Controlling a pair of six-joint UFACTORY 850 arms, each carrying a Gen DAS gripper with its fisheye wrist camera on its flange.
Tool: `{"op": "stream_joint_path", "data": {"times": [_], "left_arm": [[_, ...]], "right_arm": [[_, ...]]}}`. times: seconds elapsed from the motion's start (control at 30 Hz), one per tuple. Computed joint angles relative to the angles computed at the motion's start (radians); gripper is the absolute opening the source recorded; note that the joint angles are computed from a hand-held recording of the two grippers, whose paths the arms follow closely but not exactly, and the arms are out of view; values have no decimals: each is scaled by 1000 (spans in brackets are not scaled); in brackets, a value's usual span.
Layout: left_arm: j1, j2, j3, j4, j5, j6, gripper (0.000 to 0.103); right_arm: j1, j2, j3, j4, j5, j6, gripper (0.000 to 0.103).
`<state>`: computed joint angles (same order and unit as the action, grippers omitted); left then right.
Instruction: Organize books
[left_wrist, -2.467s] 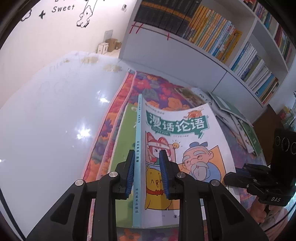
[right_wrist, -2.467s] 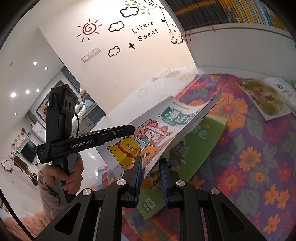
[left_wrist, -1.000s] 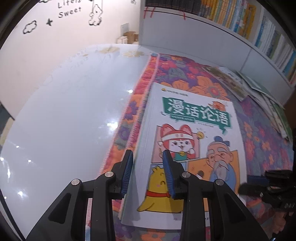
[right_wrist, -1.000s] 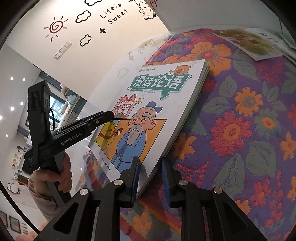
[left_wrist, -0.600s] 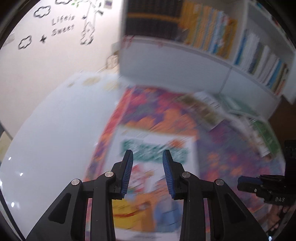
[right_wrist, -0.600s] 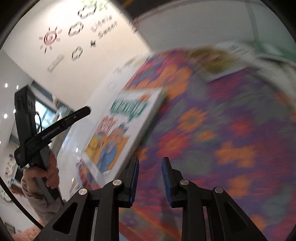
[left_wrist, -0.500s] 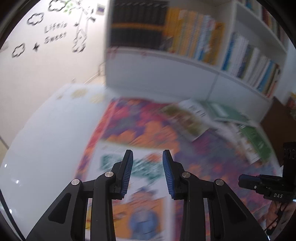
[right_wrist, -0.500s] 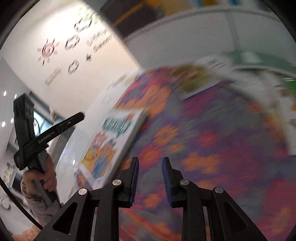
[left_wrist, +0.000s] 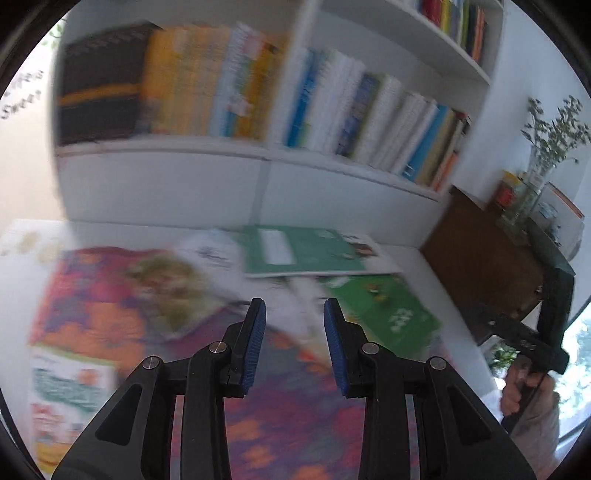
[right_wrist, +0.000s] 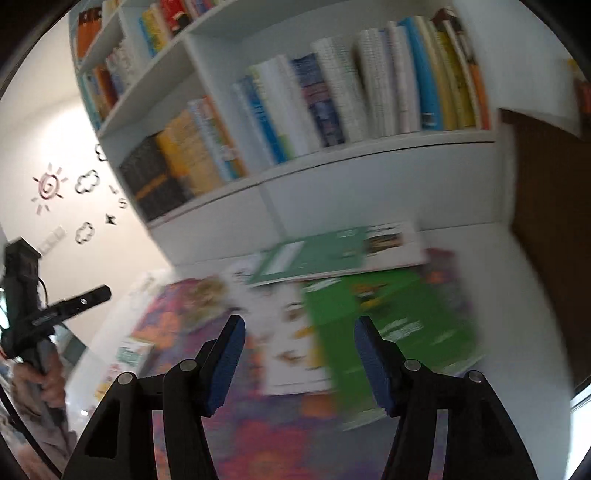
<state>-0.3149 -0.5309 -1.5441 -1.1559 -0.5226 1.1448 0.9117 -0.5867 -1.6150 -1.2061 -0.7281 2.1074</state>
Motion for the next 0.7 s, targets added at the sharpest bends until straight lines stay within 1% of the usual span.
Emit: {"op": "stream_joint_path", "data": {"times": [0.07,0.17,0.23,0.3,0.37,0.4,0.5,0.53,0.57,0.6,0.63,0.67,0.7], "left_arm": [[-42,-42,-28,5,-15,-39,29],[-117,-108,-49,21,10,-84,29],[-150,-154,-64,21,-9,-103,29],[-178,-192,-77,30,-24,-116,29],[-199,-208,-74,35,-14,-108,29],[-212,-219,-76,57,-5,-118,29],[-222,-243,-91,85,-13,-142,29],[-222,-237,-78,51,6,-104,29],[-227,-229,-69,59,40,-99,29],[-230,-227,-69,82,53,-109,29],[-228,-228,-72,97,52,-116,29],[-221,-234,-79,87,29,-113,30],[-213,-244,-90,72,5,-110,30]], "right_arm": [[-26,37,79,-22,20,59,60],[-69,73,187,-89,86,212,59],[-90,72,222,-104,101,264,59],[-110,61,238,-96,113,269,59],[-129,46,243,-88,131,261,59],[-135,39,240,-76,137,246,59],[-165,6,205,0,149,132,59],[-176,-6,189,38,155,77,59],[-188,-25,161,104,151,-16,59],[-199,-50,126,164,135,-110,59],[-206,-66,104,195,126,-163,59],[-217,-83,84,220,137,-208,57],[-230,-89,82,214,190,-211,55]]}}
